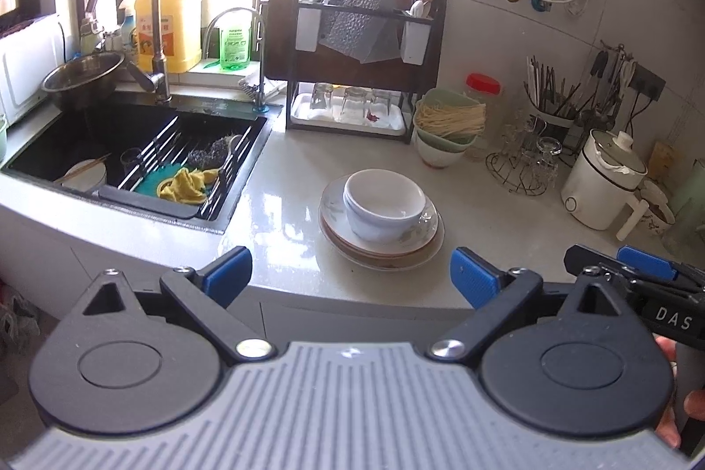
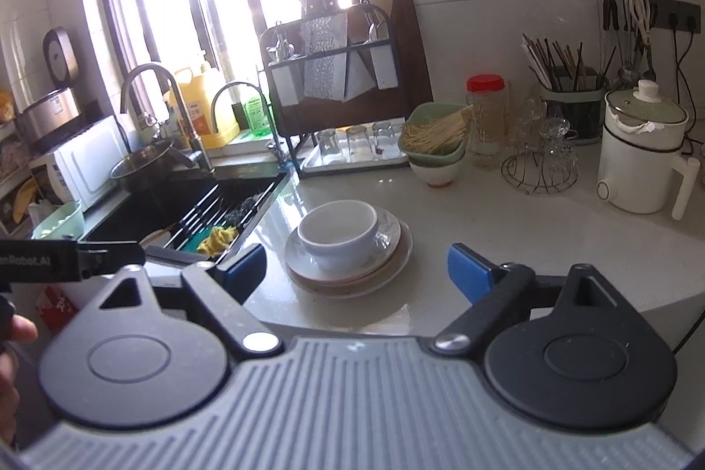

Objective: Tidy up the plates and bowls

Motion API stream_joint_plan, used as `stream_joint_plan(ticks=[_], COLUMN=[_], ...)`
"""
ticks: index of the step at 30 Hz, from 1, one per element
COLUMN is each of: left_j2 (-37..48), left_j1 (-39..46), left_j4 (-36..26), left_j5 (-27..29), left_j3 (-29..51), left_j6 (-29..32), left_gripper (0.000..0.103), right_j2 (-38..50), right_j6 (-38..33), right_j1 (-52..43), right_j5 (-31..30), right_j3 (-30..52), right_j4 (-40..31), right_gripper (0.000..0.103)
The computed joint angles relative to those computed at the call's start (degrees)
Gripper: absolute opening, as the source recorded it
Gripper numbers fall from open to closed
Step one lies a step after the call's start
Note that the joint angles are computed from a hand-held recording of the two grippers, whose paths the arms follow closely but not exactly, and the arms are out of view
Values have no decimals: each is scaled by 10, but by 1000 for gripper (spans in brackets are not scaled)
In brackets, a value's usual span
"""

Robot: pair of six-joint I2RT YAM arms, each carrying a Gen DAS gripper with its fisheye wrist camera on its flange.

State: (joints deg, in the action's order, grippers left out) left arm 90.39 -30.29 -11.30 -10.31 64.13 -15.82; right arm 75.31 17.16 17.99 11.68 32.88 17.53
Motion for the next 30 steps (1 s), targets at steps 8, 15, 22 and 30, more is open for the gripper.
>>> stream_joint_plan(ticks=[8, 15, 22, 30], left_j2=[26, 33, 33, 17], left_j1=[5, -2, -15, -24], left_j4=[10, 25, 36, 49], left_j5=[21, 5, -14, -21], left_j3=[13, 8, -5, -28], left_j6=[8, 5, 2, -9], left_gripper=[98, 98, 98, 98], right_j2=[-2, -6, -9, -31], right_j6=[-2, 1, 0, -2], right_j1=[2, -3, -7, -8], right_j5=[9, 5, 3, -3], right_j3=[-8, -19, -25, -36], right_j4=[-2, 5, 5, -7], right_gripper=[90, 91, 90, 90])
